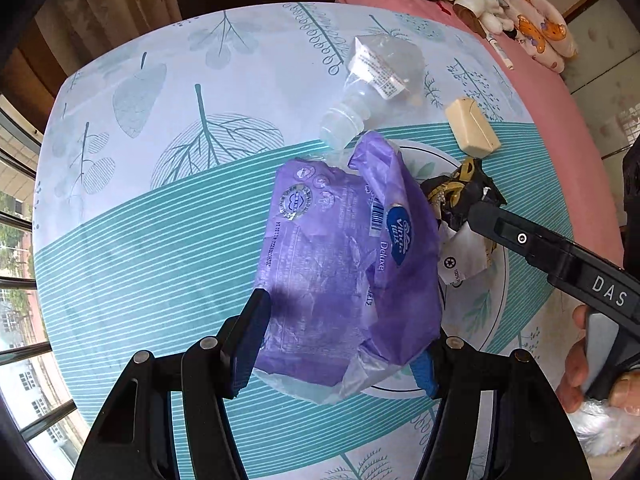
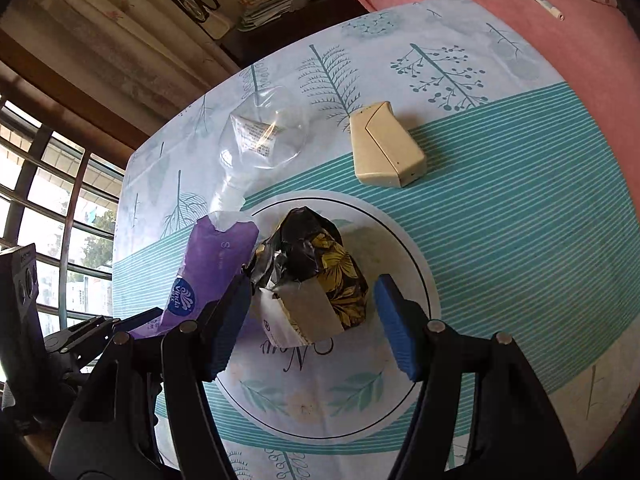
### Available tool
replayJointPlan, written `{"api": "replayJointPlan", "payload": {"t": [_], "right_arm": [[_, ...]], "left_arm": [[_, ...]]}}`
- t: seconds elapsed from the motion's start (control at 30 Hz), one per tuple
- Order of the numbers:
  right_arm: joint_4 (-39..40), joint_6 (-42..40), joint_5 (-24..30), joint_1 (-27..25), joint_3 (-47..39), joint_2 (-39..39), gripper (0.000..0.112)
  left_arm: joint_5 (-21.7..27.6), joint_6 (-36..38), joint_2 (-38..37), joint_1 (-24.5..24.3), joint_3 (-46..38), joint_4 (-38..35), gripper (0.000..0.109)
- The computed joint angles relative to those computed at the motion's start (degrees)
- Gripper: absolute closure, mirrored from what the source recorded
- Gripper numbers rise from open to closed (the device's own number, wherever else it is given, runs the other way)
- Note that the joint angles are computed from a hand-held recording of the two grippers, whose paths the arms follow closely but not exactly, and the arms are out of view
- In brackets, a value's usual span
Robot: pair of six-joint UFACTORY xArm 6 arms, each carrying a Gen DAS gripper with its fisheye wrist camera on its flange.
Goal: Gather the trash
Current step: 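Grasp the purple Vinda bag with the left tool while the right tool grasps the black wrapper, then carry the purple bag and black wrapper with both tools over the trash bin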
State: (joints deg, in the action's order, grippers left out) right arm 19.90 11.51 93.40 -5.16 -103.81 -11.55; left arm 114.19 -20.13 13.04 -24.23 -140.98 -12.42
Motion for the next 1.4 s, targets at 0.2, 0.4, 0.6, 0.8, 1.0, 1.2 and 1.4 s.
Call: {"api": "replayJointPlan", "payload": {"t": [0.2, 0.4, 0.6, 0.8, 1.0, 1.2, 1.4], "right_arm": [[1.7, 0.3, -3.1, 0.1, 4.1, -0.7, 0.051], [3.1, 0.2, -4.4, 0.6, 5.9, -1.4, 0.051], [4.6, 0.5, -6.3, 1.7, 9.0, -3.5, 0.064], [5.4, 0.2, -5.1, 1.8, 9.6, -6.5, 0.065], [9.3, -0.2, -1.8, -1.9, 11.3, -12.8, 0.065], [17.0, -4.4, 7.8, -12.4, 12.9, -20.9, 0.065], [30.7, -17.9, 30.5, -41.1, 10.2, -26.5, 0.065]], "left_arm": [[-3.0, -1.2, -2.4, 4.3, 7.7, -3.7, 0.060], [-6.4, -0.9, -4.8, 3.8, 11.6, -2.1, 0.087], [-7.8, -0.4, -6.9, -0.1, 12.1, 2.0, 0.095], [-7.6, -1.6, -8.8, -5.2, 10.7, 5.8, 0.095], [-5.2, -7.6, -11.6, -12.8, 8.5, 9.7, 0.095], [-2.1, -18.0, -18.8, -25.8, 10.7, 17.7, 0.095], [6.0, -31.7, -19.0, -49.9, 5.2, 33.2, 0.095]]}}
